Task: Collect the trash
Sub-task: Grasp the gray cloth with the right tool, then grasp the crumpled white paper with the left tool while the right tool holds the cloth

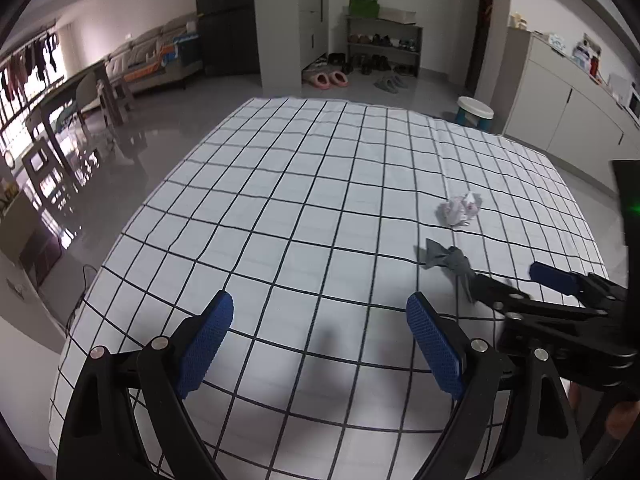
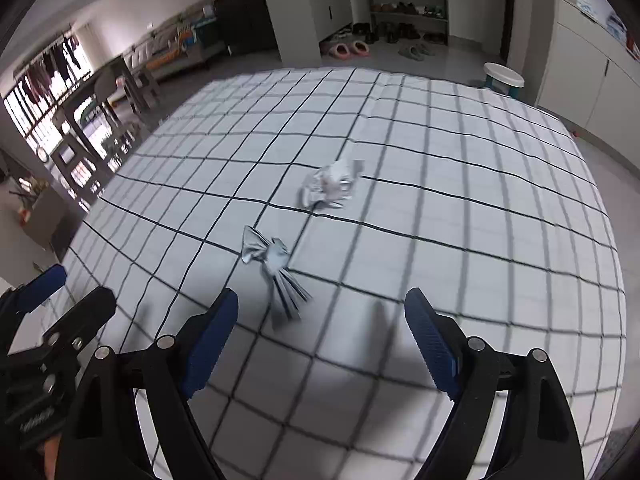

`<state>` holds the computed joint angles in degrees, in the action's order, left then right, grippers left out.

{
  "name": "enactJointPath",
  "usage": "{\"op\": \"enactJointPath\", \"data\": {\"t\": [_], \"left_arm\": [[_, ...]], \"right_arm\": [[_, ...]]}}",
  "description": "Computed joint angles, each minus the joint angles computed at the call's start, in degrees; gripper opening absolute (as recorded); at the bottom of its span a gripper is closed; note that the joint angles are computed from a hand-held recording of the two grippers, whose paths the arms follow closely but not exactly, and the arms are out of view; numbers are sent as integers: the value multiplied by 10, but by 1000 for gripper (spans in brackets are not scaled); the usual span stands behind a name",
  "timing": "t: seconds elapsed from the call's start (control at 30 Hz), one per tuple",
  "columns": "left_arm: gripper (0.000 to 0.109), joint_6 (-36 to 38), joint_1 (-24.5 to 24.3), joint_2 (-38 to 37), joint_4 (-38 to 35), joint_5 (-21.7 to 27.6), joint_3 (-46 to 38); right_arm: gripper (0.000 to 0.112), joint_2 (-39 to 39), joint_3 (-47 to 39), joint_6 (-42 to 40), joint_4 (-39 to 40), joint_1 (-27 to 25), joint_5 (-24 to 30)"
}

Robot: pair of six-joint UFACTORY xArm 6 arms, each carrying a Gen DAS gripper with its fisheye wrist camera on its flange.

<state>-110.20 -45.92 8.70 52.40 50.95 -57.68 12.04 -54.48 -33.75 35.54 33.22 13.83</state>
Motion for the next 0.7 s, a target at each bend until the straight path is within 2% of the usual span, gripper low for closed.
{"op": "enactJointPath", "data": {"t": [0.13,0.2,0.27,0.33,0.4,0.43,0.47,0.53,0.7], "left_arm": [[87,-3,11,-1,-7,-10,6],[87,-7,14,-3,-9,-20,11],[87,-9,18,-5,-10,-31,16],[87,-6,20,-2,-14,-36,15],[87,-3,20,-1,-16,-39,14],[87,-1,20,2,-16,-40,11],[87,1,19,5,-16,-41,9],[87,7,18,10,-18,-45,4],[87,20,12,26,-14,-56,-14]], "right_arm": [[81,21,-12,47,-55,12,-19],[76,30,-19,59,-68,13,-20],[61,39,-28,77,-85,13,-10],[56,42,-24,88,-98,16,-26],[42,42,-19,100,-119,18,-38],[26,41,-17,99,-122,19,-39],[17,39,-15,99,-124,18,-41],[17,30,-8,63,-72,14,-41],[16,-2,17,-55,122,-25,-44]]}}
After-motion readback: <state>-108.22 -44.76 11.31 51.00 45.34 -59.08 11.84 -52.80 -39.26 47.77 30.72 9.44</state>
